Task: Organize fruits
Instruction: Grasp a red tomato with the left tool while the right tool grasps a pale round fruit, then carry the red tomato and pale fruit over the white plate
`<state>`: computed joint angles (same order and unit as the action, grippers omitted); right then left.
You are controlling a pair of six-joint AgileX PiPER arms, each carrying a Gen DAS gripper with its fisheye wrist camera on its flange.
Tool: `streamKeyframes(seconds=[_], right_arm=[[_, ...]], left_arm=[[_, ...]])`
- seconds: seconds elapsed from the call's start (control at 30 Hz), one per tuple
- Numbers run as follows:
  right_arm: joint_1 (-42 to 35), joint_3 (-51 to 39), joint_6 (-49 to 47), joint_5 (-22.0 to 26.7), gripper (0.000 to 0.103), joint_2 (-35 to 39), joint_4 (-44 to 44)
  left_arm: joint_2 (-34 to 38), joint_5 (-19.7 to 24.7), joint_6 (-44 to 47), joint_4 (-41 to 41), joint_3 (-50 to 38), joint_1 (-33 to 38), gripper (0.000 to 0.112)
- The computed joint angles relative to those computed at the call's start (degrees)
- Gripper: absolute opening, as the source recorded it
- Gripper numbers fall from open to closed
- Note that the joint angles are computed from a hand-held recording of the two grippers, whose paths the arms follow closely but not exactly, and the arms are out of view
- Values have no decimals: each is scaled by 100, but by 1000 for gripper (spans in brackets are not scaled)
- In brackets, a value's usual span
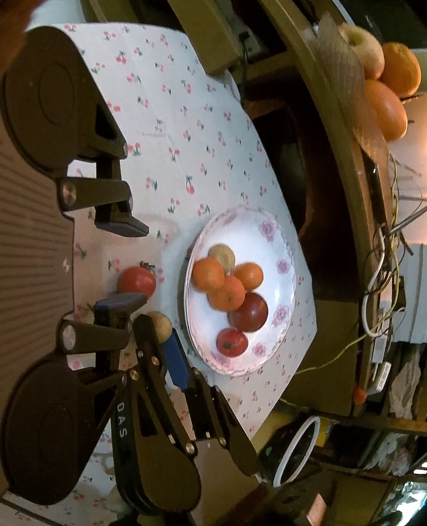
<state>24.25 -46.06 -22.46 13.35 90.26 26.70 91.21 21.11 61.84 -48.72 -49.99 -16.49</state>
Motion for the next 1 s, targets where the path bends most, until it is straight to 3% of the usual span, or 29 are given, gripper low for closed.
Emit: streamKeyframes(seconds=[0.17,0.33,0.43,0.67,0.77,1.0], right_arm=[[-162,225,209,115,23,-268,-210],[-342,452,149,247,23,-565,-246],[-485,536,2,337,23,-688,-173],[-607,707,236,432,23,-956,-477],[-545,741,498,457,23,-1030,-738],[-170,886,1286,539,23,-1323,-1554]], left_arm=[[266,-147,214,-379,-74,-291,43],[432,-626,-827,629,-76,-783,43],[480,-684,-788,429,-84,-828,42],[385,-1119,-2844,2265,31,-1216,35],[154,-1055,-3639,3011,168,-1315,33],[-417,-890,-4735,3881,633,-1634,33]])
